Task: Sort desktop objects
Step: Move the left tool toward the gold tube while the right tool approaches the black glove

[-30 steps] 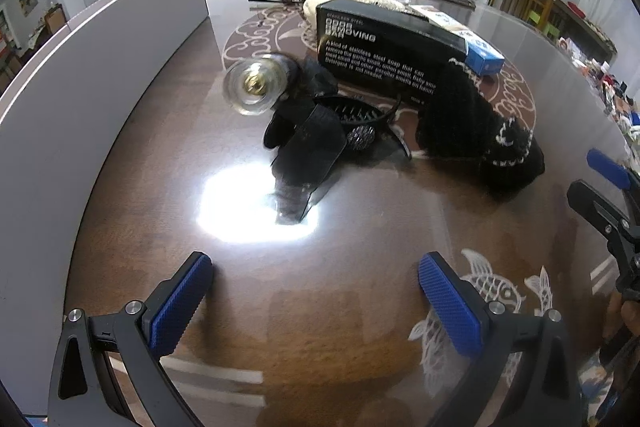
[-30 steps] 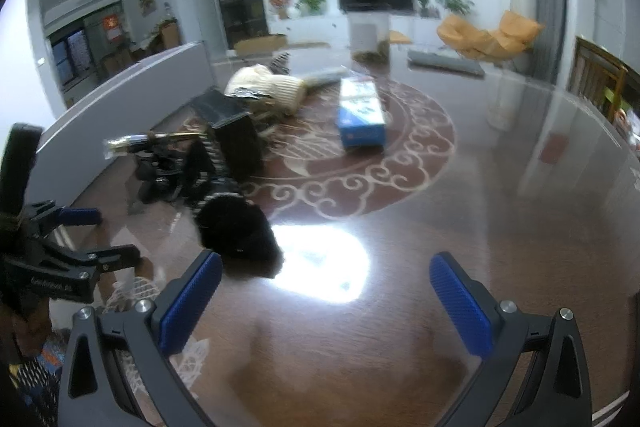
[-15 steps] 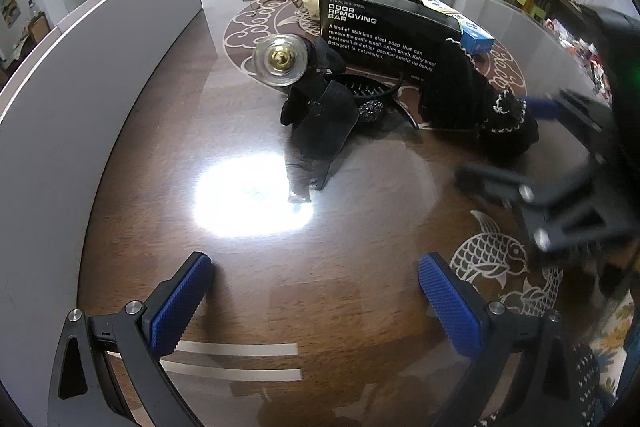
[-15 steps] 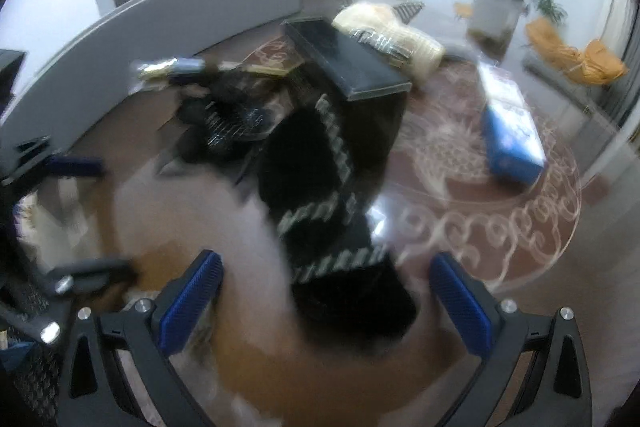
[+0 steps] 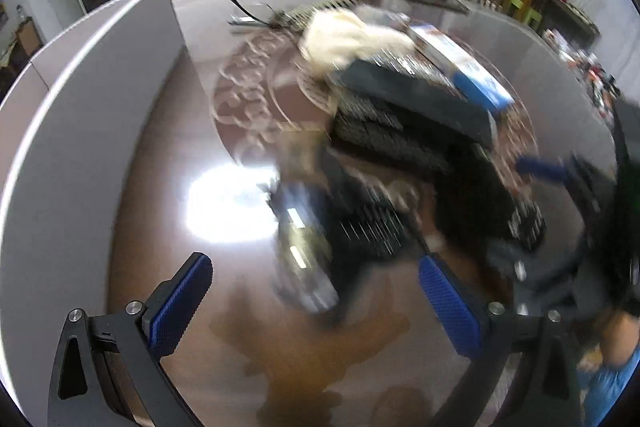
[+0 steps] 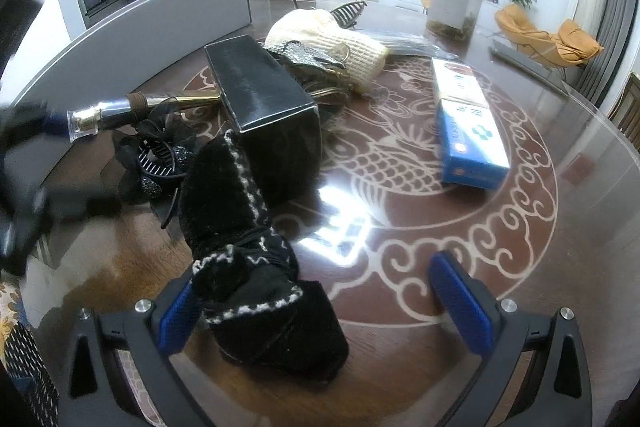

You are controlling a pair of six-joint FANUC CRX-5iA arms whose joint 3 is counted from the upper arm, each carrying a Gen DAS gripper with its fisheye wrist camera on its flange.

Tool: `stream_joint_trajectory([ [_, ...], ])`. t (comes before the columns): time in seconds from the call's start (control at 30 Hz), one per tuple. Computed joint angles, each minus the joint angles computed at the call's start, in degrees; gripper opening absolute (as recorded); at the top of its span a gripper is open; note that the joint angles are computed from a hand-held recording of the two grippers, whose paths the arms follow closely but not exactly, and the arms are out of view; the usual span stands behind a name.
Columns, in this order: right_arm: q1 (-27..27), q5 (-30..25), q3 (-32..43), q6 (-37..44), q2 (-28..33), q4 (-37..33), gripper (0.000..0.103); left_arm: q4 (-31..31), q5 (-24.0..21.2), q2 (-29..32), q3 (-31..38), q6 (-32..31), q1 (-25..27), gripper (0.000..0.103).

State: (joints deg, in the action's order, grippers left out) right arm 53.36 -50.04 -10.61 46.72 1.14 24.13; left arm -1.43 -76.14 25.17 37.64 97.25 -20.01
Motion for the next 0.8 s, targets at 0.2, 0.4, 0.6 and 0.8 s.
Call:
stream_joint_trajectory([
  [0.2,0.2,0.0,-0.2,-0.3,-0.2,0.1,0.103,5.9,-5.7,5.1,5.1,4.9,5.0,0.103],
  [0.4,0.3,0.1,-0.3,-0.4,-0.2,0.2,0.103,6.7,-5.9,5.8,6.8,6.3,6.7,0.103],
  [0.6,0.3,0.1,-0.4,-0.5,-0.3,0.3,0.103,5.2,-10.5,10.6,13.4,3.5,4.8,0.103],
  [0.8,0.4,0.1,-0.5,-0.6,-0.4,0.3,0.103,5.0,-11.1,13.6,17.4,1.2,5.0,0.103],
])
